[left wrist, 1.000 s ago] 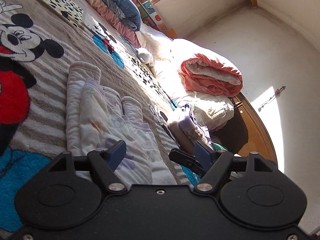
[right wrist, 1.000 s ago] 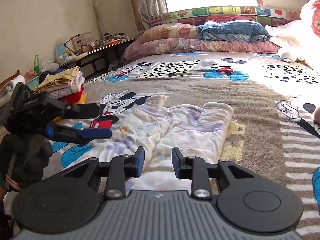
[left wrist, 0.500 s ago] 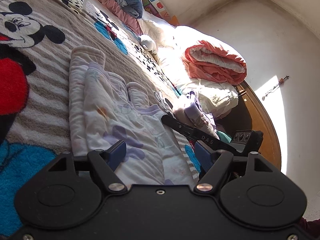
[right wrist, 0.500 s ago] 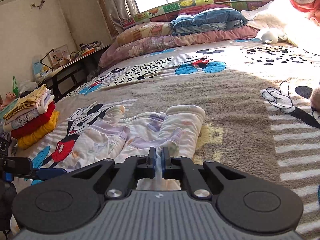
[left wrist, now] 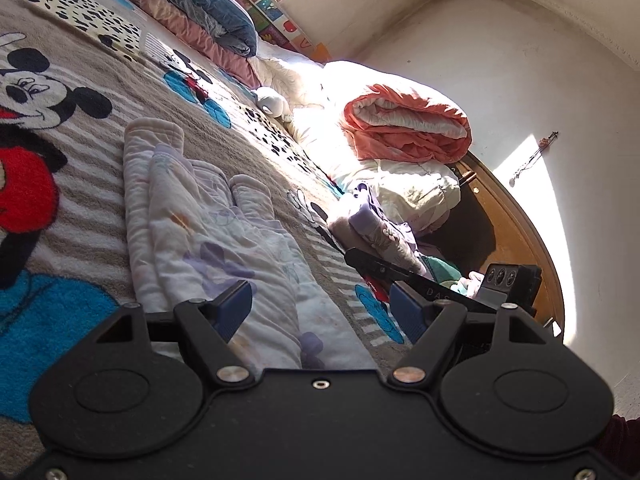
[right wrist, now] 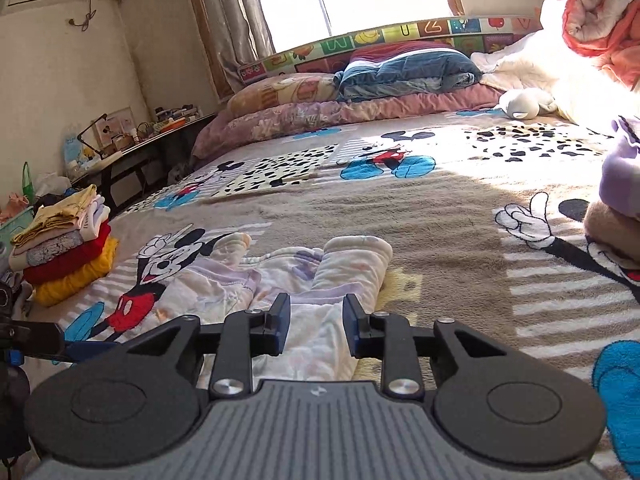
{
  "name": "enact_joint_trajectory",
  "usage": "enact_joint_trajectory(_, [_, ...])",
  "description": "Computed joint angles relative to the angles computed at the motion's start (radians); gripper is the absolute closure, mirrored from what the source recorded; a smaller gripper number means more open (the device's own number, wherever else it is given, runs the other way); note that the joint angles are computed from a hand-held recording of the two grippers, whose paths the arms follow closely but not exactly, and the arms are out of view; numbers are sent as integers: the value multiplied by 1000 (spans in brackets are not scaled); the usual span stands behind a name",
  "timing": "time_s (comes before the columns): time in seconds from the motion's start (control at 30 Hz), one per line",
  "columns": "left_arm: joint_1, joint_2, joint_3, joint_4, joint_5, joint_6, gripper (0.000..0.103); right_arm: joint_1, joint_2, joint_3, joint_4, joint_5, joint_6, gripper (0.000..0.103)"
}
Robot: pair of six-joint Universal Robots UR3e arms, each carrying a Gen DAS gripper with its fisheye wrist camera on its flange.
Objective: Fold clothes
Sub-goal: 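Grasp the garment edge with both grippers and fold it over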
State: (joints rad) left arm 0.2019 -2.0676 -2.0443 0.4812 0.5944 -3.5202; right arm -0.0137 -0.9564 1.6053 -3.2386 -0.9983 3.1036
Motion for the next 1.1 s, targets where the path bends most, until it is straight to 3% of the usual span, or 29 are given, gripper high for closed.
enact_joint_trajectory(0.13, [-5,161,-187,51,86,95,26,-53,-205,321,-126,69,-89,64])
enact_joint_trajectory(0.3, [-66,412,-421,47,321,277,26,-110,-433,681,-244,130,-236,59])
enact_joint_trajectory(0.37, [-152,521,-510,27,494,406,26,-119,-508,789,-243,135,-322,54])
enact_joint_trajectory(0.43, [-257,533,-553,49,660,507,26,-99,-549,867,-253,100,-421,53])
enact_joint_trajectory(0.57, [-596,330,-492,138,1112,712,26,-29,-577,983,-306,-5,-582,52])
enact_joint_trajectory(0.67, [-732,127,-392,203,1335,853,26,43,-510,1037,-413,-106,-657,52])
enact_joint_trajectory(0.73, [-754,24,-348,255,1390,932,27,72,-426,1067,-561,-154,-676,50])
enact_joint_trajectory(0.9, [-724,-114,-322,448,1381,1041,27,145,-310,1013,-691,-259,-732,47])
enact_joint_trajectory(1.1, [-660,-206,-236,510,1313,1062,28,163,-172,955,-829,-277,-764,47])
